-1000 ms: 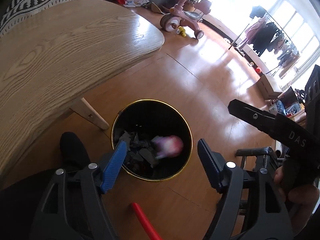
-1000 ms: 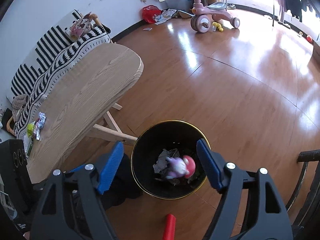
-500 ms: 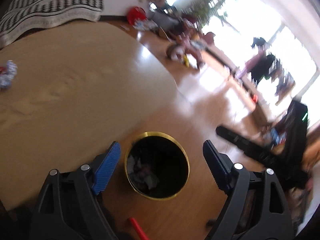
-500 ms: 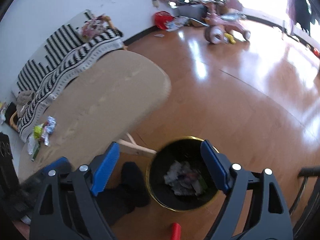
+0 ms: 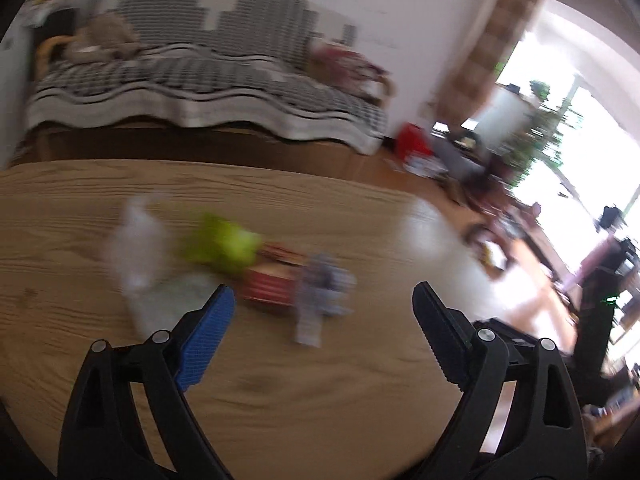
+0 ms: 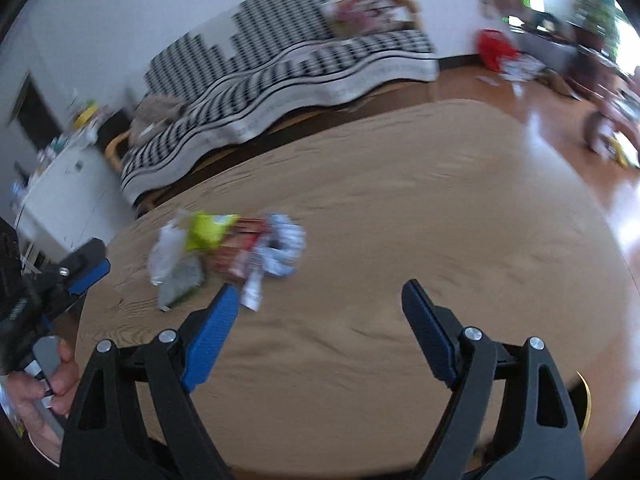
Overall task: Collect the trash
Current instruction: 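Grasp the clear plastic bag with the left gripper while the right grasps crumpled foil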
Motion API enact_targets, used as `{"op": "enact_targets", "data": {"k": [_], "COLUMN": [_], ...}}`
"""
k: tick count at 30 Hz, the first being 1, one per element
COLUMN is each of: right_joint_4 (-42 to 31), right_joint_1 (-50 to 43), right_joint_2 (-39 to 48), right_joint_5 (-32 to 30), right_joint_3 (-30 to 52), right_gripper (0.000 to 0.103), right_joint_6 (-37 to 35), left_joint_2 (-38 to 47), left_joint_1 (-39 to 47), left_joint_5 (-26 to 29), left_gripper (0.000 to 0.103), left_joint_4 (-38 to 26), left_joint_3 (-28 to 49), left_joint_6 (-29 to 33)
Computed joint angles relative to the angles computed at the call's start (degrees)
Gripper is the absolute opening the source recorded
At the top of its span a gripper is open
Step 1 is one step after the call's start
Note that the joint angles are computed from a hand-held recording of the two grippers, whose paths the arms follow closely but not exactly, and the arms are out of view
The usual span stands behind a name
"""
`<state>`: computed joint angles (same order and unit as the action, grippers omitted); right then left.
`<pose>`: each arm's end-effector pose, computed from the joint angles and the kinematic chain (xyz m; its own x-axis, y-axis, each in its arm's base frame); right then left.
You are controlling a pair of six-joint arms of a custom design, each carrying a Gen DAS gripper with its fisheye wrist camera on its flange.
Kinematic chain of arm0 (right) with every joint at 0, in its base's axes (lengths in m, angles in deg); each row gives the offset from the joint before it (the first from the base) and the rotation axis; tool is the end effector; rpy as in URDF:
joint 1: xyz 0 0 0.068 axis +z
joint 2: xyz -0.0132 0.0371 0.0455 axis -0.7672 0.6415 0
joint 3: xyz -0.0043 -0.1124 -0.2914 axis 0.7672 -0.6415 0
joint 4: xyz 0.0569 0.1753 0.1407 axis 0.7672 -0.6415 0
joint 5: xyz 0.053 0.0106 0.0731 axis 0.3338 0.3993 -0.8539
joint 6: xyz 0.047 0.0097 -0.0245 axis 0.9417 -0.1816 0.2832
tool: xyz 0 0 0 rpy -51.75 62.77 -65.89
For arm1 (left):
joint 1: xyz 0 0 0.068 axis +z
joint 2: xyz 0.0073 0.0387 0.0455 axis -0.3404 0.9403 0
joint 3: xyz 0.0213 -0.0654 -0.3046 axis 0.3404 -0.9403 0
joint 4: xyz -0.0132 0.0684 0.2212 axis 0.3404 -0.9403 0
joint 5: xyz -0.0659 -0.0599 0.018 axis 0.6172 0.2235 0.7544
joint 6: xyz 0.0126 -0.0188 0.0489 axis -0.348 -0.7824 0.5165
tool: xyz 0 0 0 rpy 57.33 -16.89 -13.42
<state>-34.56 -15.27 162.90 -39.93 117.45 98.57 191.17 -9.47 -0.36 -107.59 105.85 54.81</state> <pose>0.2612 0.1691 0.3140 -0.6941 0.4023 -0.5970 0.2175 0.9077 0.3588 0.3606 0.0443 0.3366 -0.7279 0.0453 -0.6841 0.3833 0.8543 -0.3512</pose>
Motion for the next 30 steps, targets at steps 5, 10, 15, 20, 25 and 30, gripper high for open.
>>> {"op": "enact_targets", "data": {"k": [5, 10, 15, 20, 25, 30], "right_joint_4": [0.31, -2.44, -1.24, -0.36, 1.9, 2.17], "right_joint_1": [-4.08, -7.05, -8.84, -9.77, -10.34, -9.32], "right_joint_2": [17.4, 28.12, 31.49, 32.26, 32.25, 31.28], "right_joint_5": [-5.82, -7.65, -10.05, -9.88, -11.92, -10.38], "right_joint_3": [16.11, 24.58, 25.35, 24.06, 22.34, 21.85], "right_gripper": [0.081, 0.081, 0.08, 0.068, 0.045, 0.028], "right_joint_6": [-1.24, -3.6, -3.83, -3.65, -4.28, -5.5], "left_joint_2": [13.65, 24.0, 31.09, 36.36, 35.34, 33.43], "left_joint_1": [4.84, 5.08, 4.62, 3.27, 2.19, 1.94], "left_joint_5": [-8.94, -15.28, -15.39, -15.7, -17.43, -18.02], "left_gripper": [0.088, 0.088, 0.088, 0.088, 0.084, 0.021], "left_joint_4": [2.16, 1.97, -0.33, -3.32, 0.33, 0.83], "left_joint_3": [11.23, 20.58, 28.12, 34.7, 30.31, 27.53], "left_joint_6": [-0.97, 2.08, 0.51, -0.16, 1.29, 2.58]}}
